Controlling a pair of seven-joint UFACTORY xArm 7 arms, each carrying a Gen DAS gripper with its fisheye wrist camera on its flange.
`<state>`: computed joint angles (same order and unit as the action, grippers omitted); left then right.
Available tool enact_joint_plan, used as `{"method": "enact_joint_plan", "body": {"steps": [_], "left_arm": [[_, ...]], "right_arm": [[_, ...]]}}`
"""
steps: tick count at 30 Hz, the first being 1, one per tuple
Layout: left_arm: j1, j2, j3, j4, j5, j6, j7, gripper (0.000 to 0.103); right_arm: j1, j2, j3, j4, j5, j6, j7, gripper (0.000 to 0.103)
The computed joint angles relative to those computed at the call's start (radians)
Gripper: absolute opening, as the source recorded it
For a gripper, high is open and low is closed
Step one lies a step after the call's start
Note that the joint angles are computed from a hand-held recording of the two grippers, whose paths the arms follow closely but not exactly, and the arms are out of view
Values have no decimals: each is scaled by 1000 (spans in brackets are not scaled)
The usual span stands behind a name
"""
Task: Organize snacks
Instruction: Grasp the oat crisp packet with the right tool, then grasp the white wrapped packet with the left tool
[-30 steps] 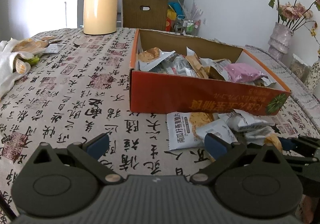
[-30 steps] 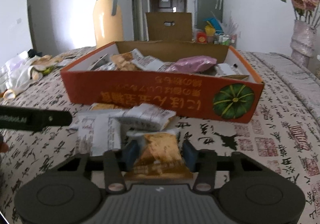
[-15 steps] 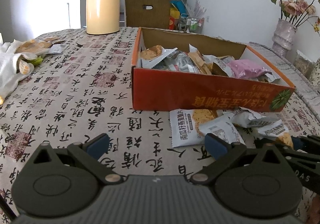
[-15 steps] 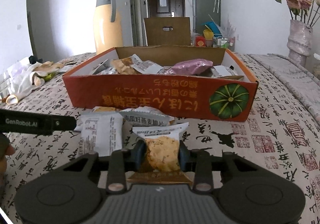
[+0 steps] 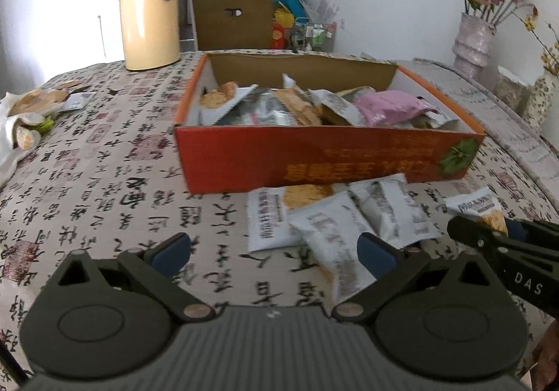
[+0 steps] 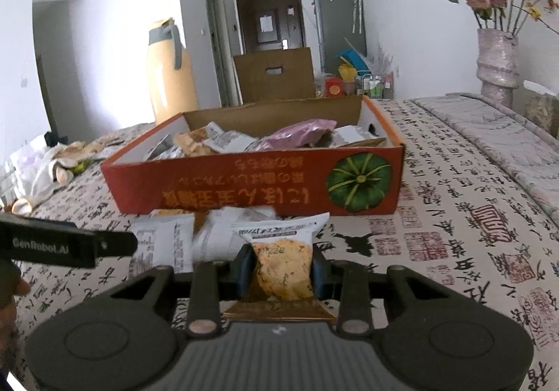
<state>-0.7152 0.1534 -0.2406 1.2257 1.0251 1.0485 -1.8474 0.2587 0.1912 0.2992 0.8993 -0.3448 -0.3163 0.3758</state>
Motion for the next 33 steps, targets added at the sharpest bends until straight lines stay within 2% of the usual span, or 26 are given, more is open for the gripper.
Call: {"method": "enact_joint_plan", "body": {"steps": [7, 13, 21, 23, 24, 26, 28, 33], "left_arm": [[-33, 112, 24, 147, -60, 64, 74, 103], [-74, 210, 65, 280, -135, 126, 161, 103], [-133, 309, 122, 433, -177, 212, 223, 103], [-139, 321, 132, 450, -191, 214, 230, 98], [-140, 325, 135, 455, -200, 212, 235, 92], [-145, 324, 143, 454, -205, 208, 227, 89], [-149, 324, 148, 456, -205, 209, 220, 79], [-153, 312, 149, 437, -191, 185, 213, 63]], "right_arm": [[-26, -14, -21, -39, -27, -77, 53, 32], [-62, -4, -37, -46, -103, -122, 141, 32], [-97, 18, -55, -41, -193, -168, 236, 32], [-101, 23, -57, -39, -209, -173, 250, 32], [-104, 26, -57, -37, -219, -175, 257, 32], [-110, 31, -58, -36, -236, -181, 270, 32], [-113, 37, -58, -31, -250, -183, 281, 32], [-118, 48, -58, -21, -267, -185, 298, 32]]}}
